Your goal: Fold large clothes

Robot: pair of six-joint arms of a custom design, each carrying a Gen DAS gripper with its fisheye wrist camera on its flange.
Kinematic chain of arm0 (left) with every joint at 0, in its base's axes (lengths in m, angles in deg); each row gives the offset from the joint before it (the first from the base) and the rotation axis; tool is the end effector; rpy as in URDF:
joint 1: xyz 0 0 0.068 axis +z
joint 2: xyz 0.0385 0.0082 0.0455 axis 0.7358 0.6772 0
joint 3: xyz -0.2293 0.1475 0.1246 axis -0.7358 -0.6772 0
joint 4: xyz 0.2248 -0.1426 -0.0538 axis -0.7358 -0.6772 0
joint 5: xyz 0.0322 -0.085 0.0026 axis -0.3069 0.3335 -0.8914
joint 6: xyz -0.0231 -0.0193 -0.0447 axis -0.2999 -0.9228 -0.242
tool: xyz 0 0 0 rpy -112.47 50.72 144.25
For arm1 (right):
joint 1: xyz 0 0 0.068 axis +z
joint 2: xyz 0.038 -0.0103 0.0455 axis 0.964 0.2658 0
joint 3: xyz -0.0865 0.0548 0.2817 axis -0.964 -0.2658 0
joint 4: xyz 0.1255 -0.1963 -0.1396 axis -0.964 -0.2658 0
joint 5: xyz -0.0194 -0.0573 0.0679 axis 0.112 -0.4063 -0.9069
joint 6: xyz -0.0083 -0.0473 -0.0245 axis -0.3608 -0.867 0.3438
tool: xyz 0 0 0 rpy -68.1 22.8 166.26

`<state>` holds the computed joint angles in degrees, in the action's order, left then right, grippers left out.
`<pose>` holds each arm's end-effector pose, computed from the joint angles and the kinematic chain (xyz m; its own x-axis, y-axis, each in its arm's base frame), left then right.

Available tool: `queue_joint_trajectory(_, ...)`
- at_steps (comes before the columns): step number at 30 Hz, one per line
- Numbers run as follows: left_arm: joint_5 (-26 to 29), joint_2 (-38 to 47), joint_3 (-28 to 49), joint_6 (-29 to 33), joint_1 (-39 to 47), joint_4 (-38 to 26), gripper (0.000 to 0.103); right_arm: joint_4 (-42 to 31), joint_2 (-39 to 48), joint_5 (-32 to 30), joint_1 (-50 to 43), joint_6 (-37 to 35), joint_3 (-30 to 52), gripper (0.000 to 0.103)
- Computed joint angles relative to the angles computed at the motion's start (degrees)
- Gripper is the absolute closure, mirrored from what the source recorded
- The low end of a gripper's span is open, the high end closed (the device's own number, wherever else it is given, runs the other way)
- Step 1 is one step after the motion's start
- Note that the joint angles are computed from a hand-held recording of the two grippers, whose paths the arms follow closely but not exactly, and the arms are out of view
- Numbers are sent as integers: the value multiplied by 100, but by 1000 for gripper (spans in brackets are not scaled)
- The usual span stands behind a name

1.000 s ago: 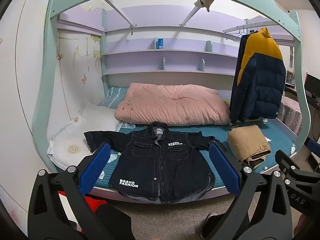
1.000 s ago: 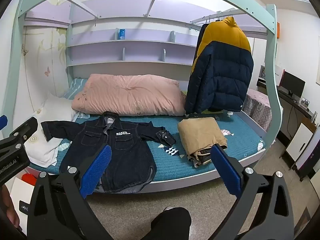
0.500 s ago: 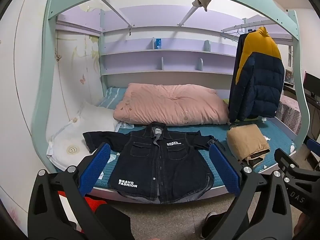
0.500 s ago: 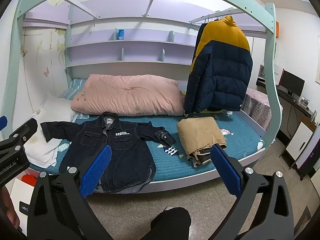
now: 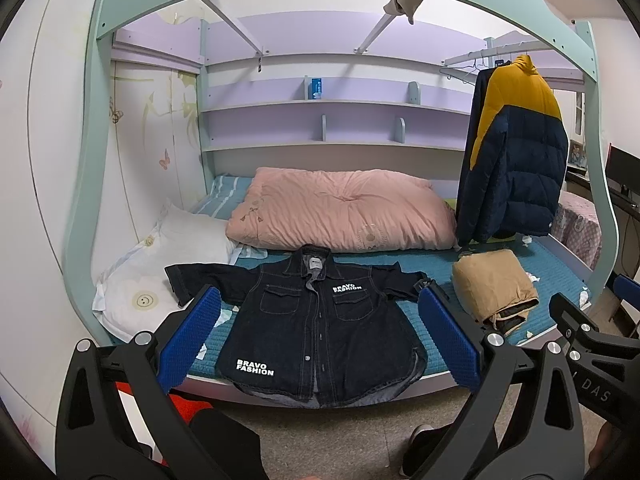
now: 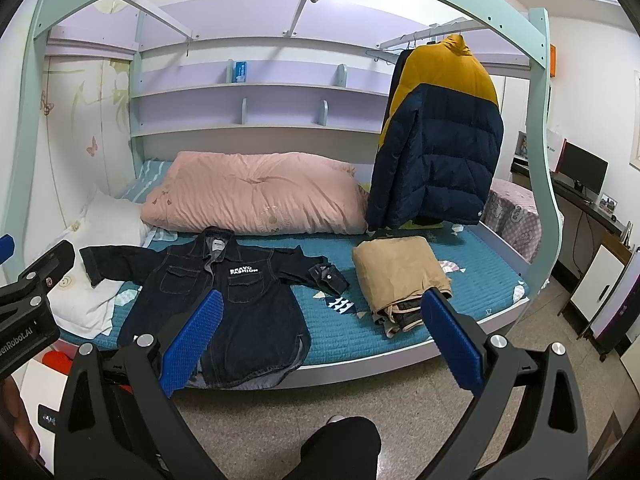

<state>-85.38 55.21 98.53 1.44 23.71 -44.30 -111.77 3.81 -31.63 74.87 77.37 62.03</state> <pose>0.2714 -0.1009 0.4892 -0.4147 -0.0256 -0.9096 -0.1115 0.9935 0.0229 0.2951 -0.0009 0.4628 -0.4813 -0.0598 -0.8745 0.0240 0.9964 -0.0814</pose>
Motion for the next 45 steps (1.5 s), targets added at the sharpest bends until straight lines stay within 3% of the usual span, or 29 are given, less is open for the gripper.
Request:
queue_joint_trajectory(13,-152,149,326,-46,-182,-188,4,-180,155,134,125,35,374,7)
queue_joint_trajectory(45,-185,164,382,-76,-244,-228,4,-76,38,110,127,-33,136,7)
